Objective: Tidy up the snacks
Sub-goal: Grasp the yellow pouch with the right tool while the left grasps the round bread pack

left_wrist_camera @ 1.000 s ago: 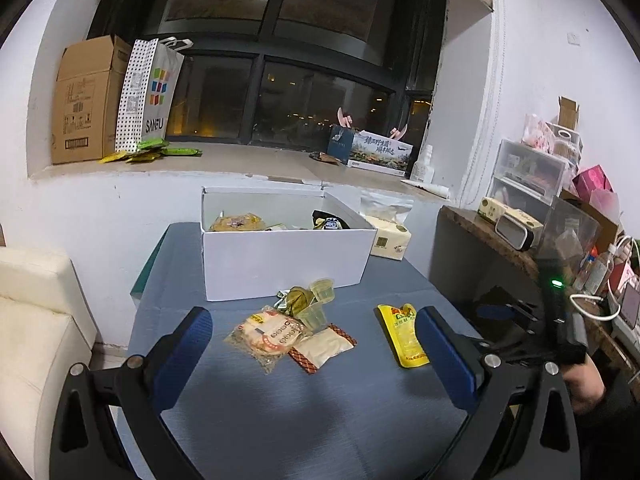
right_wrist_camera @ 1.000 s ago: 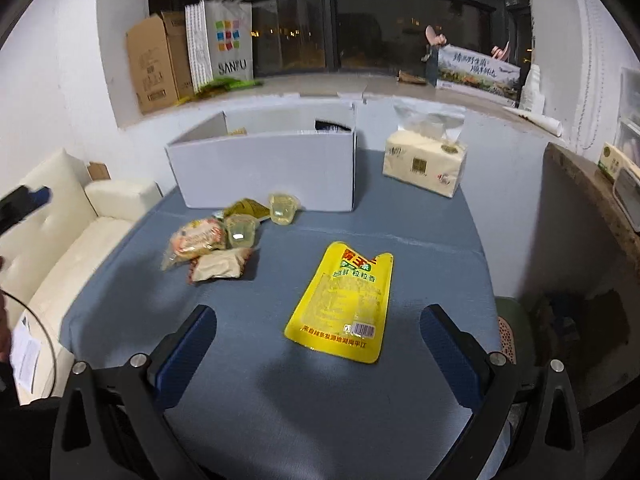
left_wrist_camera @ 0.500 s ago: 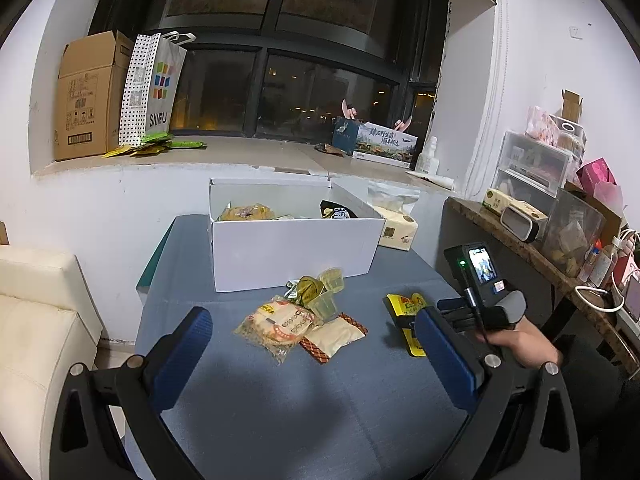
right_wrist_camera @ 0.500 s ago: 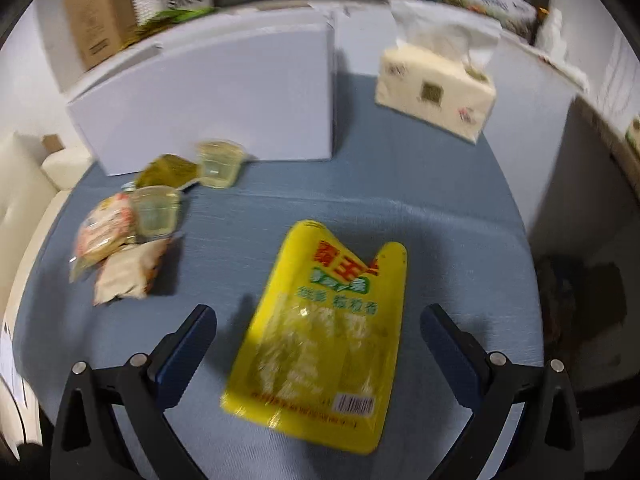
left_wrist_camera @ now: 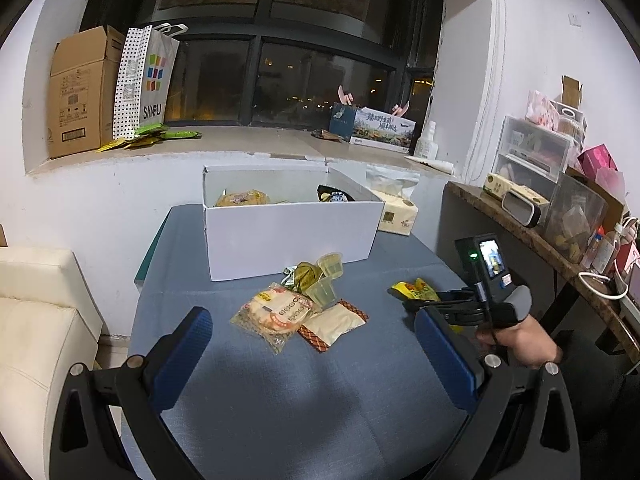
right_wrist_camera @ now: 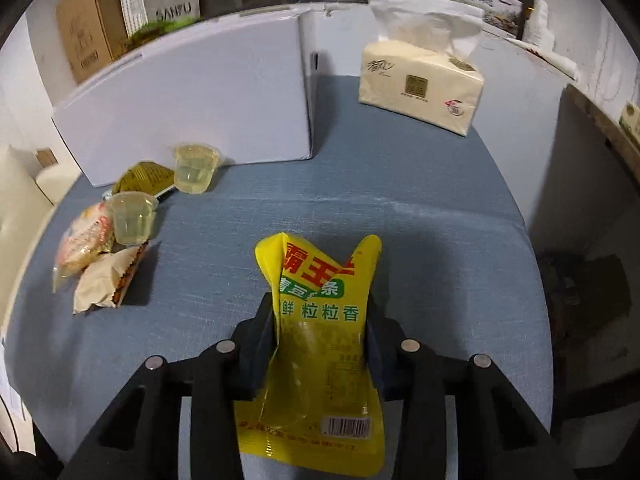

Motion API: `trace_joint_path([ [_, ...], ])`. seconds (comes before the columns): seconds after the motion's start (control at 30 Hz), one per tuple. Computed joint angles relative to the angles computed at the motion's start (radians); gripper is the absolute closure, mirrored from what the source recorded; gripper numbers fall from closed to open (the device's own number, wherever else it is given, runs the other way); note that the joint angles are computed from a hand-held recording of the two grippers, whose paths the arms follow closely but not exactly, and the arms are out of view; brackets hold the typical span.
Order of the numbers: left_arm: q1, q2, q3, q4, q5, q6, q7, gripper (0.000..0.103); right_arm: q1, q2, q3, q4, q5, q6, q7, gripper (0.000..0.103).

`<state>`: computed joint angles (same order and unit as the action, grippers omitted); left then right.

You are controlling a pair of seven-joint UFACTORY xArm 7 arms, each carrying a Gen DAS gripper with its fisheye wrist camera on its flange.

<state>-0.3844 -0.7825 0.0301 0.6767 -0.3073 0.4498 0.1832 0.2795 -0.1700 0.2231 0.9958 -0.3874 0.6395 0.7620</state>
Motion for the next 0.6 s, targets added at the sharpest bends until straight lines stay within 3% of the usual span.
trace_joint_path([
  [0.13,-0.034,0.047,0.032,0.018,-0.007,0.008,0.053,0.0,0.005,-0.053,-0.006,-0.054,0.035,-0.064,-0.022,0.061],
  [0.3,-0.122,0.24,0.142,0.124,-0.1,0.065,0.256,0.0,0.004,-0.182,0.003,-0.11,0.085,-0.175,-0.041,0.061],
  [0.5,-0.116,0.54,0.179,0.325,-0.195,0.172,0.448,0.0,-0.025,-0.33,0.054,-0.158,0.128,-0.239,-0.066,0.061],
  [0.6,-0.082,0.639,0.155,0.394,-0.196,0.208,0.477,0.0,-0.044,-0.381,0.086,-0.166,0.136,-0.234,-0.069,0.061],
])
